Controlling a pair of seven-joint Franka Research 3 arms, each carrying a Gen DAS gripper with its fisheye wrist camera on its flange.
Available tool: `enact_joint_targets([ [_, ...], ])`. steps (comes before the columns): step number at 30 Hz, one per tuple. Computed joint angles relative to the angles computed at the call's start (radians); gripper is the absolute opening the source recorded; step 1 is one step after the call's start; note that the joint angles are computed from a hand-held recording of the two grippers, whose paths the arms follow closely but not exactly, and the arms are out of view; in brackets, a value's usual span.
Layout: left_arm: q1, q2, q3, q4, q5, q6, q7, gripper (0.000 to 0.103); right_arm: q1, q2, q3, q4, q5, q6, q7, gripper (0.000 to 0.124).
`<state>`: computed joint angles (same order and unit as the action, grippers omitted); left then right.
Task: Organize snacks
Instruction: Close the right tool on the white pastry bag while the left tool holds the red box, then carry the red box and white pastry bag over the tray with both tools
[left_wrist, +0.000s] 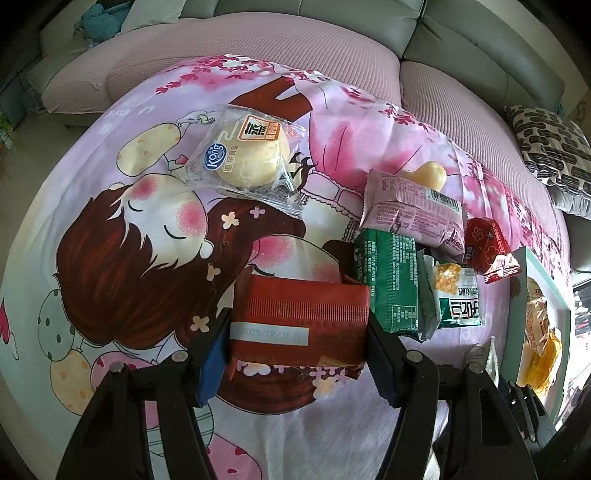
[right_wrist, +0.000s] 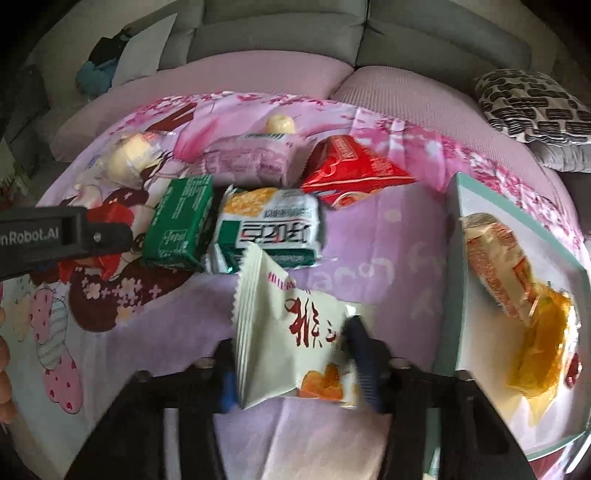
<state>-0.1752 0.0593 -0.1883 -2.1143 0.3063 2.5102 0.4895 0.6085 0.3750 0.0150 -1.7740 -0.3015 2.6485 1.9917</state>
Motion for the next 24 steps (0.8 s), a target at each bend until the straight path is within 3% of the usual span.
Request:
enact_joint_targets([
  [4, 0.000, -0.002, 0.000, -0.001, 0.005, 0.001, 0.001, 0.068, -0.005, -0.013, -0.005, -0.013, 0.011, 0.019, 0.022, 0.038],
  [6, -0.001, -0.004, 0.000, 0.000, 0.011, 0.000, 0.000, 0.068, 0.000, -0.027, -0.018, -0.027, -0.010, 0.034, 0.047, 0.026],
  [9, -0.002, -0.007, 0.000, 0.002, 0.022, -0.004, -0.002, 0.068, -0.009, -0.042, -0.019, -0.043, -0.016, 0.060, 0.074, 0.022],
  [24, -0.034, -0.044, -0.021, 0.049, 0.187, -0.036, -0.096, 0.068, -0.048, -0.159, -0.021, -0.161, -0.029, 0.212, 0.147, 0.020],
])
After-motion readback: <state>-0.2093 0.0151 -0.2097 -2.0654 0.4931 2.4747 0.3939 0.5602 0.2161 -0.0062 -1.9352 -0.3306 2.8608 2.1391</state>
